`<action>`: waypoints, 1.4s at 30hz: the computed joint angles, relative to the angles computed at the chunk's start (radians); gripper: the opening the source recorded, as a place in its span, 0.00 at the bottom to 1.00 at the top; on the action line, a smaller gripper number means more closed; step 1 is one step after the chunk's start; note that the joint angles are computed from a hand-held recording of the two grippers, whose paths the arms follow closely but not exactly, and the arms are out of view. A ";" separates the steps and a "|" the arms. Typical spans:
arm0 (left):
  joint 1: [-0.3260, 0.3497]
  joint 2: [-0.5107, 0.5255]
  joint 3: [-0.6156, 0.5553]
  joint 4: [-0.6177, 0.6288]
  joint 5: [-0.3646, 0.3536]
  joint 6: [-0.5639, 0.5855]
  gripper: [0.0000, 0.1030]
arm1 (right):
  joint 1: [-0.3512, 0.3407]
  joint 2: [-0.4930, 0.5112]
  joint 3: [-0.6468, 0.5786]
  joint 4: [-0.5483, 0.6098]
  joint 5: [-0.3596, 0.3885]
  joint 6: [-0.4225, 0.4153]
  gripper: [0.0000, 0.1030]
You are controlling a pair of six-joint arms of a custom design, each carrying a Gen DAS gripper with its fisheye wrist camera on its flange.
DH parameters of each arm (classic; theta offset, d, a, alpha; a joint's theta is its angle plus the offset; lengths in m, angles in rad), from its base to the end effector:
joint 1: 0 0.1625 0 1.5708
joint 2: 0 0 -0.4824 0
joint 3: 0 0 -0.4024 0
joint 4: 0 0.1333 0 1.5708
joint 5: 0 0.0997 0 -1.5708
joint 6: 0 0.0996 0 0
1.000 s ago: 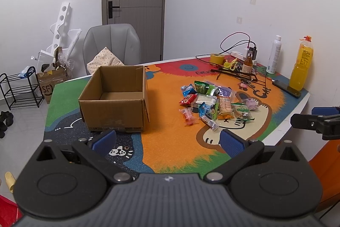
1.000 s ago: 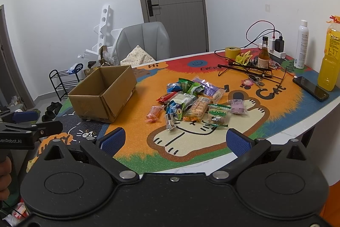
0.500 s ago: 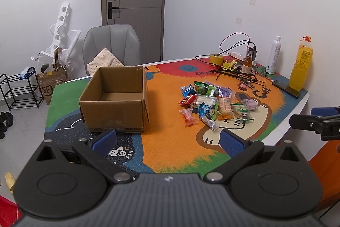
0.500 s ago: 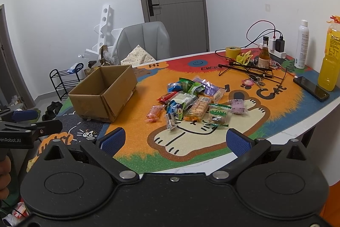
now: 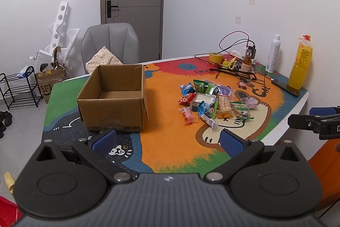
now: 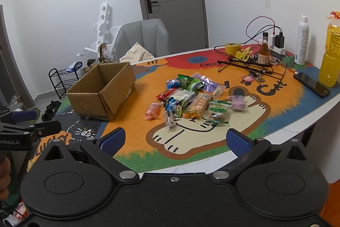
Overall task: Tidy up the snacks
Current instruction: 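Grasp the pink candy pack with the left gripper while the right grasps the purple pastry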
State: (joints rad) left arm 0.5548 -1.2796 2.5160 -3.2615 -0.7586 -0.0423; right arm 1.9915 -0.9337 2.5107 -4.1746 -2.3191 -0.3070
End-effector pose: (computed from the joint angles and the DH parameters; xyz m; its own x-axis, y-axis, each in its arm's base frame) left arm -0.2234 -0.3803 0.2267 -0.6648 0.3966 -0.6330 0.7363 0.4906 -0.4660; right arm 0.2226 -0.3370 0.1954 -0.8004 0.0785 0.5943 -0.4755 0.5205 -0.7092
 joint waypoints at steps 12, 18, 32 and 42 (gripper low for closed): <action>0.071 0.105 -0.029 -0.104 -0.053 0.087 1.00 | -0.088 -0.018 -0.012 0.030 0.064 0.023 1.00; 0.128 0.181 -0.071 -0.146 -0.096 0.115 1.00 | -0.164 -0.025 -0.014 0.017 0.129 0.036 1.00; 0.236 0.338 -0.206 -0.217 -0.240 0.181 0.98 | -0.320 0.040 -0.101 -0.072 0.182 -0.026 0.96; 0.292 0.447 -0.311 -0.241 -0.289 0.182 0.89 | -0.416 0.062 -0.160 -0.093 0.269 -0.056 0.80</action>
